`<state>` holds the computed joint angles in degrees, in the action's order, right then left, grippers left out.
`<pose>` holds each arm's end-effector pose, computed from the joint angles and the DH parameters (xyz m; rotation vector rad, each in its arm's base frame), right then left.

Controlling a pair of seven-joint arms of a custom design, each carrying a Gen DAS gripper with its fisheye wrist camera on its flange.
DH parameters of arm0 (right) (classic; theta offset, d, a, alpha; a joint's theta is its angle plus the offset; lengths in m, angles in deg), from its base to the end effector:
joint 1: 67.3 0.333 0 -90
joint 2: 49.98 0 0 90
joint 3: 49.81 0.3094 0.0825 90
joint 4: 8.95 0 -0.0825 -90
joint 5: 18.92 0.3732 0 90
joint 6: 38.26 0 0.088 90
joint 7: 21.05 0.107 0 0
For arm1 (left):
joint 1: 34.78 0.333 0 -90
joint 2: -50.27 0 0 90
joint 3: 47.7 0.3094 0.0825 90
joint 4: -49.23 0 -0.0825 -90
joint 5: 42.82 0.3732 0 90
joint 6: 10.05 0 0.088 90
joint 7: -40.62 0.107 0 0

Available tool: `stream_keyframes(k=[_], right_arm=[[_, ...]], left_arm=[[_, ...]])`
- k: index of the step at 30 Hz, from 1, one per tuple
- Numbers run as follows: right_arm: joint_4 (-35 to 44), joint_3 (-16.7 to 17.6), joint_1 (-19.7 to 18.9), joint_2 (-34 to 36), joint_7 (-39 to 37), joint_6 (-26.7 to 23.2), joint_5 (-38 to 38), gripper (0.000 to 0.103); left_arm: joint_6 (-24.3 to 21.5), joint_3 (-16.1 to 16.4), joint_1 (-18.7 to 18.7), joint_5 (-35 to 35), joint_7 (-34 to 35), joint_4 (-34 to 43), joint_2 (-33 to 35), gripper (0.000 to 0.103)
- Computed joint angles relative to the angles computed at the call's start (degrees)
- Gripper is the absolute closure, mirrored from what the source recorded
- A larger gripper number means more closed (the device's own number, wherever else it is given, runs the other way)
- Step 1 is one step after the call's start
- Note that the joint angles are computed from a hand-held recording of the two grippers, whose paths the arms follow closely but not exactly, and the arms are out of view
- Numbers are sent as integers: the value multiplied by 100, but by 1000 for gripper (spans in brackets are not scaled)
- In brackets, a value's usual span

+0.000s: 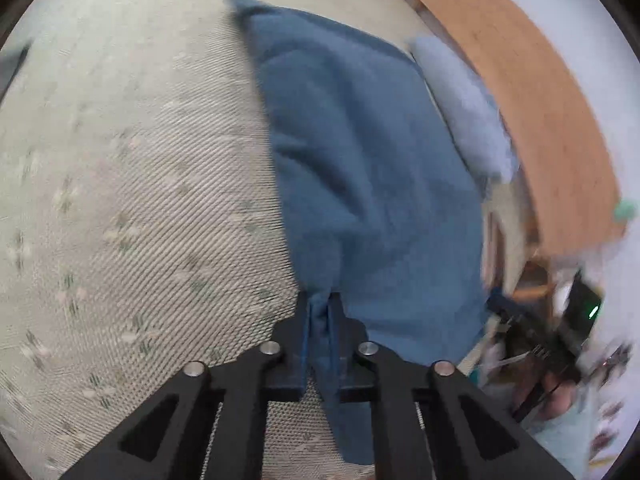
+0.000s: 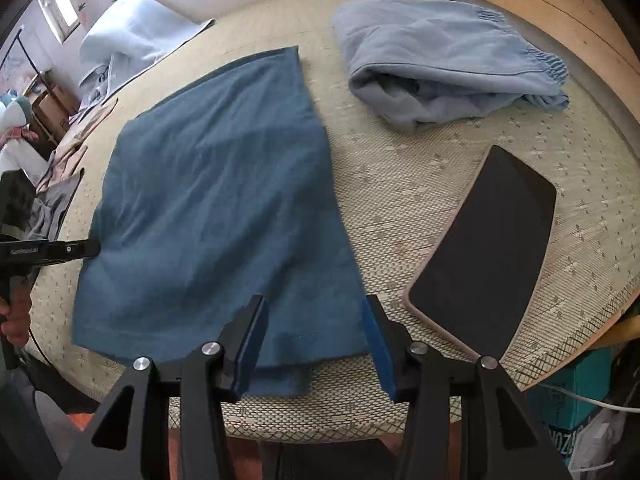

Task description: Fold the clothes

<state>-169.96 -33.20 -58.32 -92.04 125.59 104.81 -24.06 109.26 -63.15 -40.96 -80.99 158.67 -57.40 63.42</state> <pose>0.3151 0.1466 0.4384 -1.3857 2.3727 -0.4154 0.5566 -0.2447 0.4100 1.3209 -2.2828 0.6423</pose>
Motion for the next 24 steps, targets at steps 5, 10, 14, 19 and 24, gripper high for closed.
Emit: stream_keyframes(k=[5,10,14,19,24], right_arm=[[24,98,-52,-200,122,-53,-112,51],[217,159,-107,-54,135,-120,-229,51],[282,343,-363,-49,385,192,-550,51],[450,566,-829,166,875,741,-932,51],[702,785,-1344,440,1385,1353,-1277,51]], left_arm=[[101,72,78,-214,-22,-259,-156,100],[-180,127,198,-337,-211,44,25,97],[-139,64,381,-991,-190,353,268,36],[11,-102,434,-1328,-346,1244,981,24],[456,-342,256,-976,-838,2381,1883,24]])
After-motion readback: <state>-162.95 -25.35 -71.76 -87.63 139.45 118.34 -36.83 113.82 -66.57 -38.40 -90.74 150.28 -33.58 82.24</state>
